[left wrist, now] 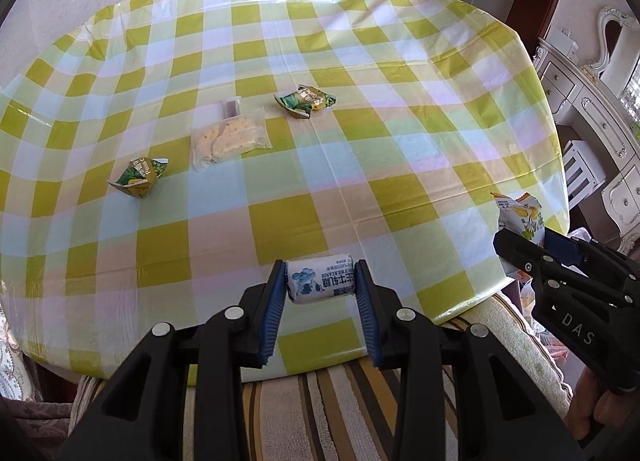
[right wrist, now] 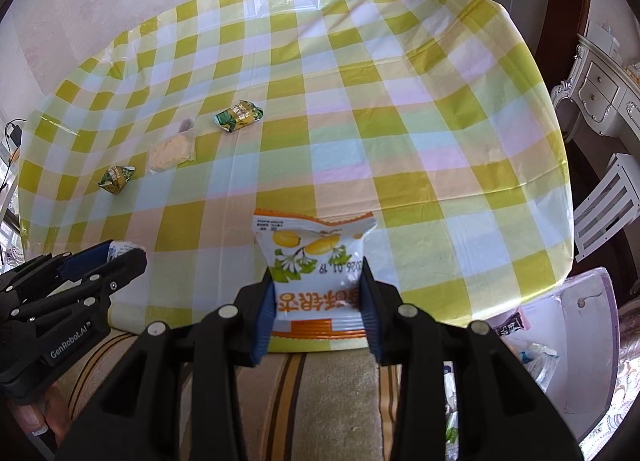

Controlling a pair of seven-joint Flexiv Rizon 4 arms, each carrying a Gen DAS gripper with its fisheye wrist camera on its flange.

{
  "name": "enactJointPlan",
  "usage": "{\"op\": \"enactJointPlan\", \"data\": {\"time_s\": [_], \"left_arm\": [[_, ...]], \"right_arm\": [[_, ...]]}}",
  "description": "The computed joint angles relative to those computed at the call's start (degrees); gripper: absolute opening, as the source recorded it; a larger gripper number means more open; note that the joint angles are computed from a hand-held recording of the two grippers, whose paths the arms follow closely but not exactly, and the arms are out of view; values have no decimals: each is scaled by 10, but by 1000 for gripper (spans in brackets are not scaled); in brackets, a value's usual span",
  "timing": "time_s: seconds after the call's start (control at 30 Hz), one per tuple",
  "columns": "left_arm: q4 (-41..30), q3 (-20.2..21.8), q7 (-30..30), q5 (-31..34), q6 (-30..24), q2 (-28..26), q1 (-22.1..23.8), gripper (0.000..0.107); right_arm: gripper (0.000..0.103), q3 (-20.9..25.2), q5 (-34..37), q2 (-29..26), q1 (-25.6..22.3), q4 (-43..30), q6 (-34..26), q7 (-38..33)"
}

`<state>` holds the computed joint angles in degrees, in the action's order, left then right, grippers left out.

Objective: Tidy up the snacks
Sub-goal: 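Carry both snacks over the white box and open both tools to drop them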

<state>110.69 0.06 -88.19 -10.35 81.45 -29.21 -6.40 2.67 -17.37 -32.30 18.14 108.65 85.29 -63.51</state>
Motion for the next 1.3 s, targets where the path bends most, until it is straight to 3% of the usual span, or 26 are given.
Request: {"op": "enactJointPlan", "data": {"time_s": [0.47,0.8,1.2,1.27,1.3], "left_arm": [[-41,-107,109,-49,-49,-25,-7,34],[-97,-129,171,-75,-113,-62,-47,34],[-135,-139,217,-93,-163,-85,-69,35],[-138,-141,224,-99,-173,-86,-70,37],[-138,-140,226,-102,-176,-87,-71,45]], "right_arm": [[38,-64,-1,33,-22,75,19,27],[38,-130,-14,41,-38,116,23,65],[39,-154,-23,46,-52,135,25,87],[43,-148,-22,46,-59,134,21,88],[52,-149,-23,47,-59,134,19,89]]}}
